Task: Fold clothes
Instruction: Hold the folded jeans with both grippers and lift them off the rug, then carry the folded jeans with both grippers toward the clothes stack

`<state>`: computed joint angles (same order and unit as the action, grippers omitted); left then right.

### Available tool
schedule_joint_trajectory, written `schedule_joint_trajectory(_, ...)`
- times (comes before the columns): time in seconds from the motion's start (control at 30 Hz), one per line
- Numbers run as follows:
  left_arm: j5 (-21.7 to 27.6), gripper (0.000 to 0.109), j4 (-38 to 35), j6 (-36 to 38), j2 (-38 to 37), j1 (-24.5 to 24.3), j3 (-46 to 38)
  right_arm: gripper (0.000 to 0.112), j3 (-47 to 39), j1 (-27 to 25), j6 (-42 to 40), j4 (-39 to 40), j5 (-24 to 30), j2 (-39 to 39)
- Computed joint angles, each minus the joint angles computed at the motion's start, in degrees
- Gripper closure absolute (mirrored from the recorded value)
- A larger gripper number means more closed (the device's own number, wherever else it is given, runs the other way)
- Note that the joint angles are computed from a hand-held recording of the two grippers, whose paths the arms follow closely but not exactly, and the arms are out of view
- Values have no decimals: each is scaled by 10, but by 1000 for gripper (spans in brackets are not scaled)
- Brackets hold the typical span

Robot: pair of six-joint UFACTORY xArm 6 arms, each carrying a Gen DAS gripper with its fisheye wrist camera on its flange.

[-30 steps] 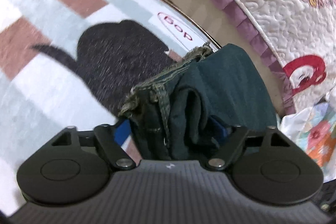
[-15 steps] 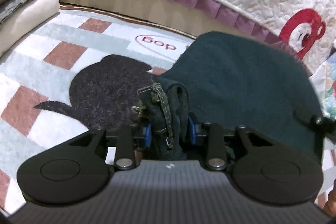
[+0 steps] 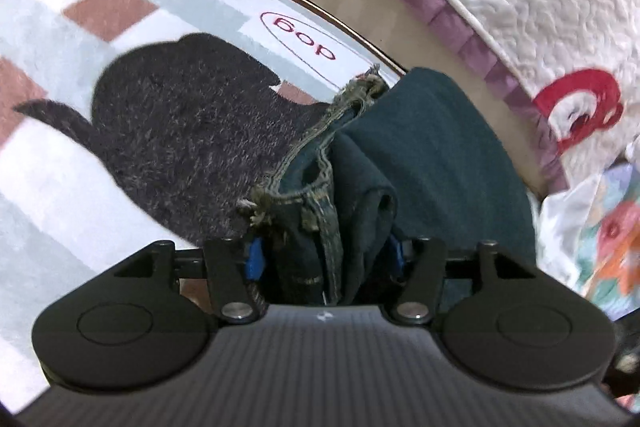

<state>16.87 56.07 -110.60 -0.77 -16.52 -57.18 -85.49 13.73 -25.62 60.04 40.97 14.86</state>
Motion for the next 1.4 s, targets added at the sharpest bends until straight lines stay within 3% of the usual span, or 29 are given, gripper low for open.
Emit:
schedule_joint_trajectory(0.03, 19, 66, 10, 18, 3, -10, -9, 56, -1, -2, 6, 25, 4, 6)
schedule_joint_trajectory(0.1, 79, 75, 21, 78, 9, -39, -36, 71, 12, 5, -12, 48, -15, -3)
schedule_joint_trajectory(0.2, 135, 78, 23, 134, 11, -61, -57, 82, 25, 16, -79, 60, -34, -30)
schedule_joint_trajectory(0.3, 181, 79, 61, 143, 2, -79, -63, 83, 34, 33, -127, 40, -56, -56)
schedule_joint_trajectory(0.37, 172, 79, 69, 135, -18, -76, -45, 84, 42, 49, -120, -1, -77, -75)
schedule_joint_trajectory(0.53, 112, 80, 78, 103, -73, -55, 12, 84, 49, 57, -84, -34, -72, -105)
schedule_joint_trajectory(0.73, 99, 80, 116, 80, -144, -52, 56, 84, 60, 77, -63, -50, -72, -142)
schedule_joint_trajectory(0.9, 24, 80, -46, 217, -239, -5, 127, 84, 33, 105, -34, -77, -64, -156)
schedule_joint_trajectory(0.97, 29, 80, -110, 286, -290, 9, 149, 84, 16, 124, -32, -71, -69, -153)
schedule_joint_trajectory(1.17, 84, 80, -145, 395, -404, 47, 152, 84, -91, 186, -20, -62, -84, -104)
schedule_joint_trajectory(1.4, 108, 80, -181, 522, -490, 137, 117, 84, -332, 251, 39, -106, -65, 31)
